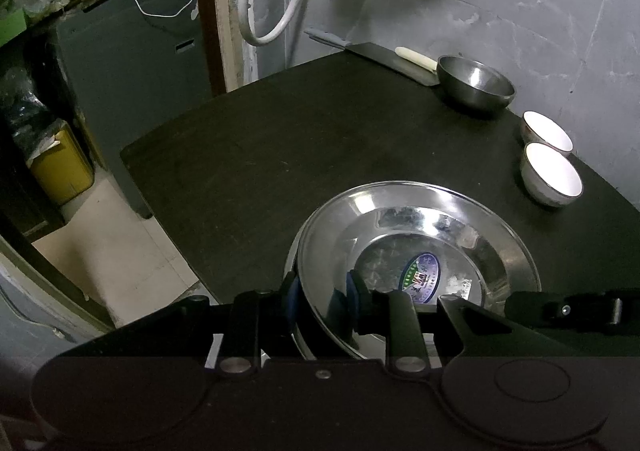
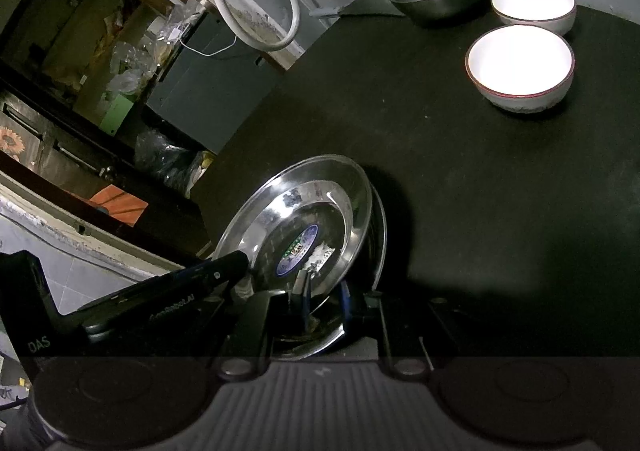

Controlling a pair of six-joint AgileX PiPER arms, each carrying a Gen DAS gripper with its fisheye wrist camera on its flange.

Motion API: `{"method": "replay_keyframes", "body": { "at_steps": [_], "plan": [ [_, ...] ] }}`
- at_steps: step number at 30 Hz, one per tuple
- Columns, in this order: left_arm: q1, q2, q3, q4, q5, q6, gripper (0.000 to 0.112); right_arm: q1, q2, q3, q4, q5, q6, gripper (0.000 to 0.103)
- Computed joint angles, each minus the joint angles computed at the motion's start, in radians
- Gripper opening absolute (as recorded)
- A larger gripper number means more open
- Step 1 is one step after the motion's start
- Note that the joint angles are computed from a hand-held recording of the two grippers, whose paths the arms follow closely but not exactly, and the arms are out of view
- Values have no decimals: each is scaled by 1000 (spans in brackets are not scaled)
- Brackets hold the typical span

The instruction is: Organize plates and bowls

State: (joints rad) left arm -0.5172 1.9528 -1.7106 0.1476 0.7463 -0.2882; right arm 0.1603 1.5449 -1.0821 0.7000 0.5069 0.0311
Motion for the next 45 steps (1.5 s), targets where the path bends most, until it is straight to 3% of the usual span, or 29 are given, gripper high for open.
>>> {"method": "replay_keyframes", "body": {
  "at_steps": [20, 34, 36, 38, 40, 42, 45],
  "plan": [
    [-6, 6, -16, -8, 27, 0, 28, 26, 13, -27, -101, 14, 93, 21],
    [-31, 29, -67, 63, 79, -67, 30, 0, 13, -25, -61, 34, 4, 25],
    [-34, 32, -75, 73, 85, -78, 33, -1, 12, -30, -72, 42, 2, 26],
    [-37, 35, -86, 80, 89, -87, 39, 5, 12, -36, -106, 45, 14, 35],
    [-41, 41, -101, 91, 93, -100, 50, 10, 13, -43, -145, 51, 42, 47],
    [-45, 42, -107, 101, 88, -113, 70, 3, 8, -36, -133, 52, 30, 51],
    [-54, 51, -124, 131, 76, -150, 86, -8, -1, -23, -131, 45, 24, 62]
  ]
}}
